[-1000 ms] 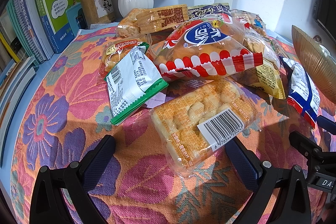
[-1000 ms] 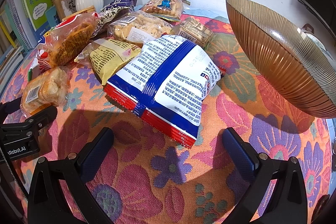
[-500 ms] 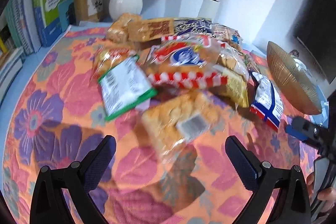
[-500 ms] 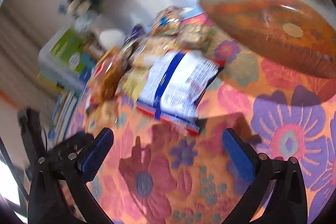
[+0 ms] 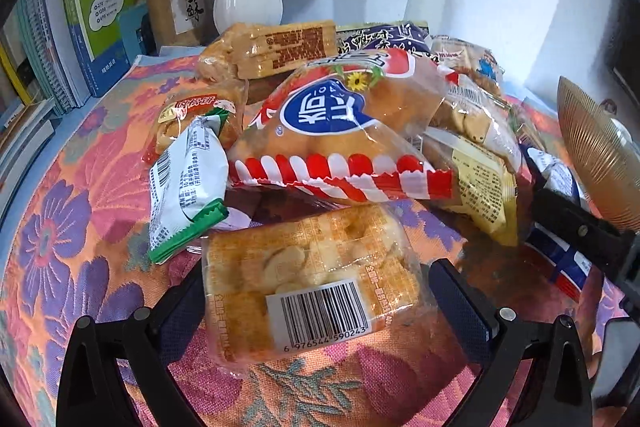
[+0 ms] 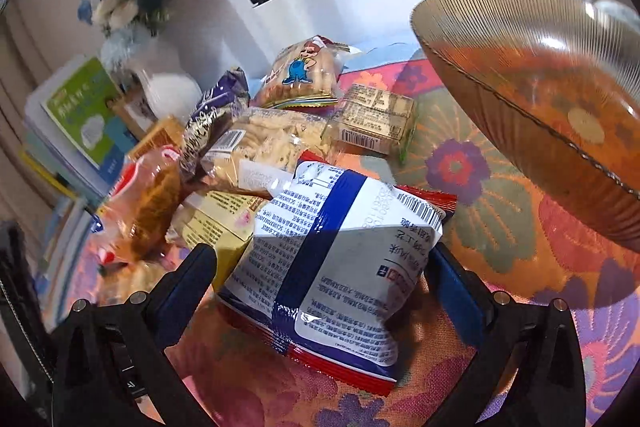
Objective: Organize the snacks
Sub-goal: 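Grasp the blue-and-white snack bag with the right tool while the left tool grasps the barcoded cracker pack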
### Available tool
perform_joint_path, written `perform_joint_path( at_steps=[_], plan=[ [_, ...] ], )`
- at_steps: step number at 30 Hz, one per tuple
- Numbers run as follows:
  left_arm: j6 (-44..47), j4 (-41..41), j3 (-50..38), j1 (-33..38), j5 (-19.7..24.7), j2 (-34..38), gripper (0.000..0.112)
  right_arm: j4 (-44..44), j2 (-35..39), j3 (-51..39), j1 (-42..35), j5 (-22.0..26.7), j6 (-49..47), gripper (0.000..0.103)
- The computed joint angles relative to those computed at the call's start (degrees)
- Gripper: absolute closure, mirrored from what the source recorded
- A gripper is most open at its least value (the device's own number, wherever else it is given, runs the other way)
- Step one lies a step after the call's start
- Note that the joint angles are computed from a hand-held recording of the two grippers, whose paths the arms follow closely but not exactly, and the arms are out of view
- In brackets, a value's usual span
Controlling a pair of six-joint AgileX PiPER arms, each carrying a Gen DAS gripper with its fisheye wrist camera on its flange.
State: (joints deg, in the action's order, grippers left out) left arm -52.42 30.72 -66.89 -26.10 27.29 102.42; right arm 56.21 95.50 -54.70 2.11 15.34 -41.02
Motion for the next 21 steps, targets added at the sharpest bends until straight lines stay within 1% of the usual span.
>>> perform_joint_path(
  at_steps=[1,2,4,5,7,11,12,13,14,15,16,17,19,21],
  plan=[
    [-0.1,-0.2,0.4,0.2,-0.5,-0.3,0.009,-0.6,0.1,0.0,-0.2,0.0,0.4,0.0],
    [-0.3,-0.1,0.5,0.3,-0.7,-0.3,0.009,1.0,0.1,0.2,-0.5,0.2,-1.3,0.0],
    [-0.7,0.6,-0.3,-0.1,0.3,0.4,0.009,9.3,-0.1,1.1,-1.9,1.4,-9.4,0.0],
    [-1.0,1.1,-0.9,-0.5,1.1,0.8,0.009,11.5,-0.1,1.4,-2.2,1.6,-11.4,0.0],
    [-1.3,1.7,-1.4,-0.8,1.9,1.2,0.009,12.2,-0.2,1.5,-2.2,1.8,-11.8,0.0],
    [-1.8,1.9,-1.8,-1.2,2.2,1.4,0.009,13.1,-0.5,1.8,-2.2,1.9,-12.5,0.0],
    [-3.6,3.2,-1.2,-1.3,1.8,1.0,0.011,12.9,-0.9,2.1,-2.3,2.1,-12.8,0.003],
    [-5.9,4.9,0.4,-1.2,0.2,-0.2,0.016,11.0,-1.1,2.1,-2.0,2.1,-11.4,0.021],
    [-9.1,7.4,2.3,-1.0,-1.7,-1.6,0.029,10.9,-1.8,2.6,-1.8,2.3,-12.4,0.038],
    [-10.0,7.9,3.9,-0.5,-4.1,-2.7,0.031,13.2,-2.1,2.9,-2.1,3.6,-15.2,0.038],
    [-9.9,7.7,4.8,-0.1,-5.6,-3.3,0.031,15.6,-2.2,3.3,-2.6,5.2,-18.1,0.04],
    [-10.8,8.5,5.0,-0.2,-5.7,-3.5,0.032,16.3,-2.5,3.5,-2.5,5.5,-19.1,0.041],
    [-13.7,11.3,5.0,-0.9,-4.5,-3.6,0.032,18.5,-4.1,5.0,-1.6,3.5,-21.5,0.041],
    [-15.9,13.3,5.4,-1.5,-3.8,-3.9,0.032,22.3,-5.1,6.2,-2.0,4.2,-25.7,0.041]
  ],
)
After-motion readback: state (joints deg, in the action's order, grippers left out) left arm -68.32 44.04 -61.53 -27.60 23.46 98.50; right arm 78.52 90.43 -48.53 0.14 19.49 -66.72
